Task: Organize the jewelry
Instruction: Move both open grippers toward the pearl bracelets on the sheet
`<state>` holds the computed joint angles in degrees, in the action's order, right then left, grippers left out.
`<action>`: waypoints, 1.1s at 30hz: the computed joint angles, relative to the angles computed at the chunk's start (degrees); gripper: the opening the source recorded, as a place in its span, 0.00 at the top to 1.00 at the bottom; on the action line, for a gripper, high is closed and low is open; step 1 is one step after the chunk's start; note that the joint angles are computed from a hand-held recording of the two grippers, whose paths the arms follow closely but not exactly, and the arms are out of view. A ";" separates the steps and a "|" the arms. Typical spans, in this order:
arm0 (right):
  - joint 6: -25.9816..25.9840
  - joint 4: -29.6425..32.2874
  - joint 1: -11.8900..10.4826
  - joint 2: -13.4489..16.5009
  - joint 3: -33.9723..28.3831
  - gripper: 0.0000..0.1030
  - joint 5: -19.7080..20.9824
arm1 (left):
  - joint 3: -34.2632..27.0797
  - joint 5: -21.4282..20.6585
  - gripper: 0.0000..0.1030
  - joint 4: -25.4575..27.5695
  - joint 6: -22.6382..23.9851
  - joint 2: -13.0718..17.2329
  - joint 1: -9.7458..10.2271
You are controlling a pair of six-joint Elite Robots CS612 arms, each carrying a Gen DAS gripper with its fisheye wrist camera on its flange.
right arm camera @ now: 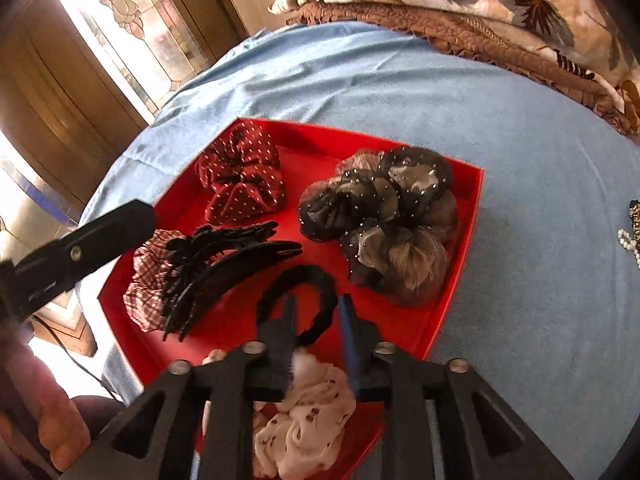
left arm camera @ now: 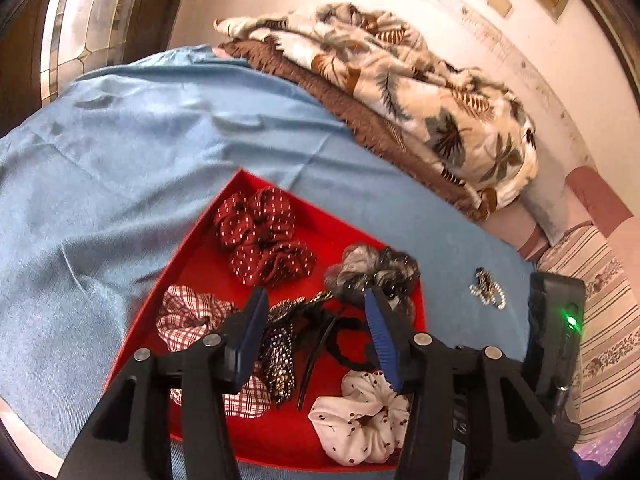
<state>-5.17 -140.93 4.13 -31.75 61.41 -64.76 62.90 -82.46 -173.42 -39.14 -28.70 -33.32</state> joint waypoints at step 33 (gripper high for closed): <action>10.37 -22.08 -15.39 -15.18 28.14 0.47 -11.43 | -3.98 6.23 0.45 9.53 9.33 -0.38 -5.93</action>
<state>5.20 -163.01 -11.25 -46.93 89.55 -76.18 58.92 -76.23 -163.89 -29.81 -29.08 -39.25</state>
